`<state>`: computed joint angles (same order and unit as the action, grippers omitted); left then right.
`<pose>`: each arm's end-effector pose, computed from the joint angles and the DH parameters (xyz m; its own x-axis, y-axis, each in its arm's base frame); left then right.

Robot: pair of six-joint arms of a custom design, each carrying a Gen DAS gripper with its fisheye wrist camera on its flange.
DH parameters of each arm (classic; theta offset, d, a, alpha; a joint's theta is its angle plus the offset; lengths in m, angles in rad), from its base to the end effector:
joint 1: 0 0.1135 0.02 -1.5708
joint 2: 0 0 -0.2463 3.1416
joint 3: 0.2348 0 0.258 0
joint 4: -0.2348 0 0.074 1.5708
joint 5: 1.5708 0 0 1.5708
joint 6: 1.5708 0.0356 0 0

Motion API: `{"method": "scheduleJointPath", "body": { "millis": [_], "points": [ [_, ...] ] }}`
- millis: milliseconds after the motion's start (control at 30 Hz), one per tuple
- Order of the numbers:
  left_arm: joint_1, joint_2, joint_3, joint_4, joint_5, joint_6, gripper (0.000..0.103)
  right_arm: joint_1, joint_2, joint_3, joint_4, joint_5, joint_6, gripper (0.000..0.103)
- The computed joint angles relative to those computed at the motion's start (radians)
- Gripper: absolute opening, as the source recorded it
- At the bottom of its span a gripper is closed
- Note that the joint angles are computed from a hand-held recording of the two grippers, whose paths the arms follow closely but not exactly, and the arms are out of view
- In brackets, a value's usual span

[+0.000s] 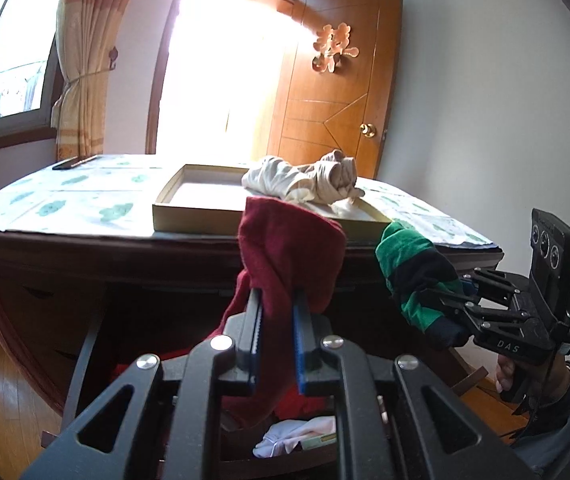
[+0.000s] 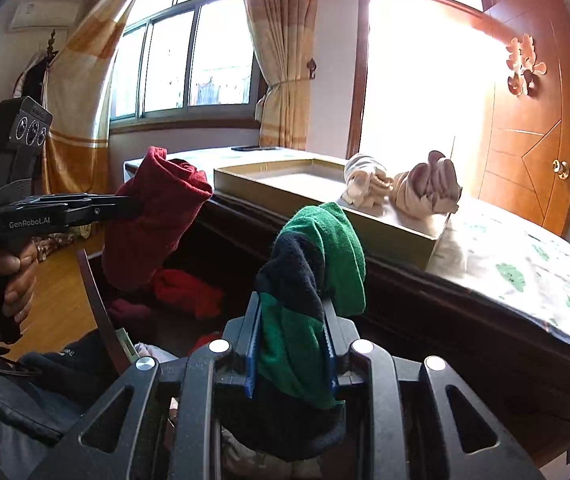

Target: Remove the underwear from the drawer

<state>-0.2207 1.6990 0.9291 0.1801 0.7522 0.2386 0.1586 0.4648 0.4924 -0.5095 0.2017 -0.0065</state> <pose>0.3426 -0.1018 0.1706 -0.3586 0.2573 -0.8973 0.8219 0.5427 -0.1728 0.1448 0.0159 0.2404 -0.4578 -0.0797 -0.8855 0.0176 0.9950 -0.0986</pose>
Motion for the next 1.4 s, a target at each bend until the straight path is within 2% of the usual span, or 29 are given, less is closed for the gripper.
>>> {"method": "scheduleJointPath", "body": {
  "millis": [400,733,1400],
  "points": [
    [-0.007,-0.077,-0.007,0.062,-0.006,-0.042,0.011,-0.011,-0.010,0.022,0.029,-0.025,-0.003,0.027],
    [-0.030,-0.094,0.035,0.034,-0.012,-0.031,0.011,-0.040,0.007,0.044,0.063,-0.060,-0.025,0.027],
    [-0.103,-0.069,0.182,-0.020,-0.132,-0.021,0.011,-0.192,0.106,0.135,0.139,-0.232,-0.089,0.027]
  ]
}}
